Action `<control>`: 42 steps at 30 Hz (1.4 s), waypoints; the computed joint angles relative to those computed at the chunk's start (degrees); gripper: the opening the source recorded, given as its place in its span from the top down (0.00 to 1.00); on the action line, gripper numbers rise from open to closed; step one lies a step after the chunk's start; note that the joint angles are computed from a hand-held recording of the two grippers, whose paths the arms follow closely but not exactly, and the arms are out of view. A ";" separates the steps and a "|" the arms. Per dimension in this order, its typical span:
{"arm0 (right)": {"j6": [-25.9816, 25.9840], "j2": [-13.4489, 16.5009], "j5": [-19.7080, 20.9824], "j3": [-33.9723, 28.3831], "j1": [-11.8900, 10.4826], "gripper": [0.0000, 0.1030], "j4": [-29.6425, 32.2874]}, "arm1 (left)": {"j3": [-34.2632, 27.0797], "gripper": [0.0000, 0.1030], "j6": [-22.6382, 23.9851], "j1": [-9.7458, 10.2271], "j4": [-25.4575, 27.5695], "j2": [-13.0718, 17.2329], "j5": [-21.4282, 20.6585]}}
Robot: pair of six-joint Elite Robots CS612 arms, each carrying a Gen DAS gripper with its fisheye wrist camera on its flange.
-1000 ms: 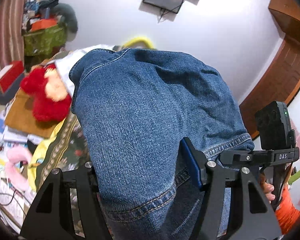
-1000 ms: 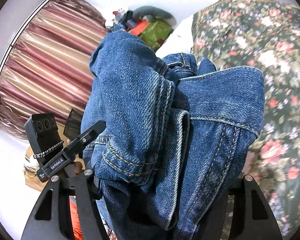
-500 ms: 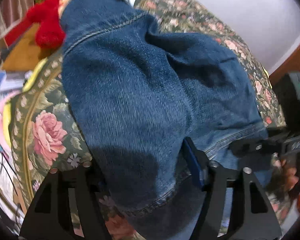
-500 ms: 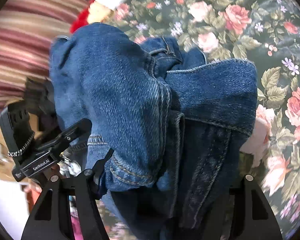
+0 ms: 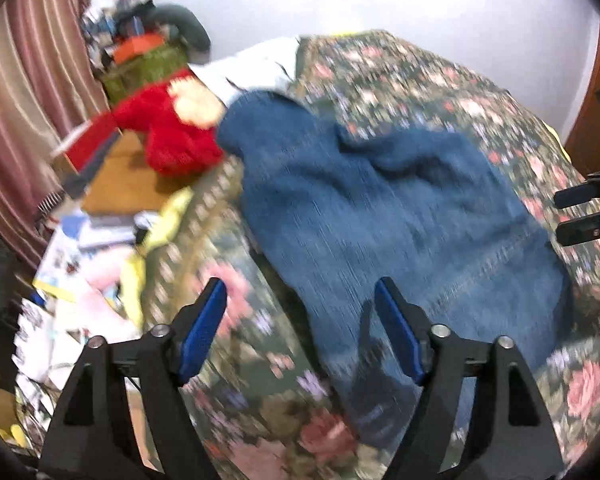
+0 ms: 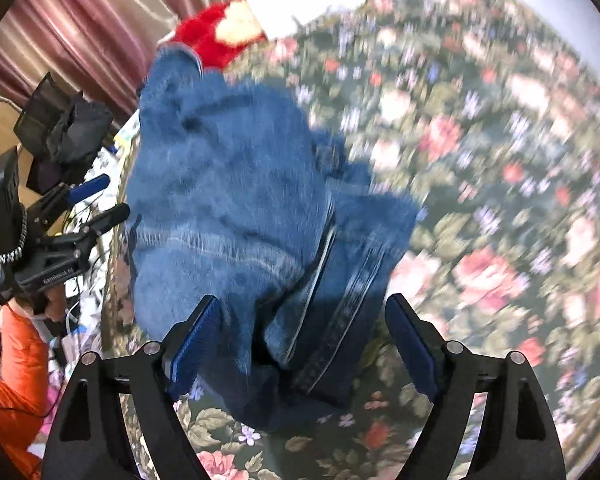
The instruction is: Fold large clothes
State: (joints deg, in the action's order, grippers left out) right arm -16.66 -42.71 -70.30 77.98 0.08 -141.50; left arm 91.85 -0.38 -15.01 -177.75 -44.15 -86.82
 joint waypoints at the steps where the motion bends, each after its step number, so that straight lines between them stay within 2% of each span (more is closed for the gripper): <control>1: 0.89 -0.33 -0.46 0.57 0.11 0.19 -2.64 | -1.18 0.24 -0.01 -0.01 -0.19 0.53 0.83; 3: 2.59 -0.07 -0.78 0.51 0.44 0.19 -8.56 | -4.65 0.24 0.03 0.23 1.29 2.01 0.49; 5: 4.60 1.26 -0.49 -1.57 1.18 0.19 -10.91 | -8.19 0.24 -0.26 0.48 3.80 3.67 -0.97; 7: 6.94 3.88 -0.09 -5.24 1.92 0.19 -11.24 | -11.94 0.23 -1.37 0.66 8.03 5.41 -1.67; 9: 7.90 6.06 0.06 -8.39 2.55 0.19 -10.52 | -15.07 0.23 -2.76 0.23 10.51 7.12 -0.56; 12: 8.23 9.13 -4.61 -12.39 3.49 0.19 -8.58 | -18.50 0.17 -3.01 -0.36 12.88 9.19 1.00; 13: 7.63 10.62 -6.99 -14.17 3.63 0.19 -7.44 | -19.12 0.15 -2.66 -0.72 13.02 9.76 2.27; 15: 6.93 12.19 -8.78 -15.65 3.20 0.19 -5.11 | -19.60 0.13 -1.12 -1.44 12.52 10.46 5.57; 16: 6.92 12.04 -8.24 -14.94 2.70 0.19 -4.81 | -19.88 0.12 -0.38 -1.72 12.71 10.81 7.09; 19: 9.69 11.64 -2.56 -13.76 0.59 0.18 -3.13 | -19.40 0.12 -1.36 -1.73 13.55 10.39 7.74; 22: 11.90 9.32 -2.81 -10.41 -0.11 0.18 -5.11 | -15.40 0.12 0.59 -2.01 10.14 8.09 7.51; 24: 11.10 7.52 -3.46 -7.72 -0.17 0.18 -7.70 | -11.30 0.12 2.82 -2.27 6.69 5.78 6.86; 27: 8.62 4.48 -0.80 -3.44 -0.20 0.18 -9.89 | -7.02 0.12 4.22 -2.46 3.80 3.34 4.84; 31: 4.52 2.37 2.62 -0.19 0.64 0.17 -10.15 | -2.89 0.11 3.27 -2.70 4.31 1.24 0.61; 33: 3.11 2.43 2.77 0.62 1.16 0.14 -10.34 | -1.38 0.11 3.65 -3.44 5.46 0.98 1.68; 35: 2.38 3.33 -1.67 0.42 2.04 0.14 -9.23 | -0.22 0.11 3.00 -4.10 6.33 0.93 3.88; 36: 2.44 3.84 -2.63 0.25 2.07 0.13 -8.20 | 0.40 0.10 2.29 -4.33 6.54 0.88 4.79; 39: 5.97 3.89 3.00 0.38 0.26 0.11 -3.82 | 2.89 0.09 -0.27 -4.53 4.88 0.27 5.41; 42: 5.39 2.57 2.34 2.26 -0.47 0.11 -4.54 | 4.94 0.09 -2.45 -4.36 4.53 -1.14 4.65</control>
State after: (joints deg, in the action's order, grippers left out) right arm -11.27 -40.13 -67.96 80.25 -0.39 -146.04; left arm 96.79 -2.84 -19.37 -173.22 -45.28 -82.17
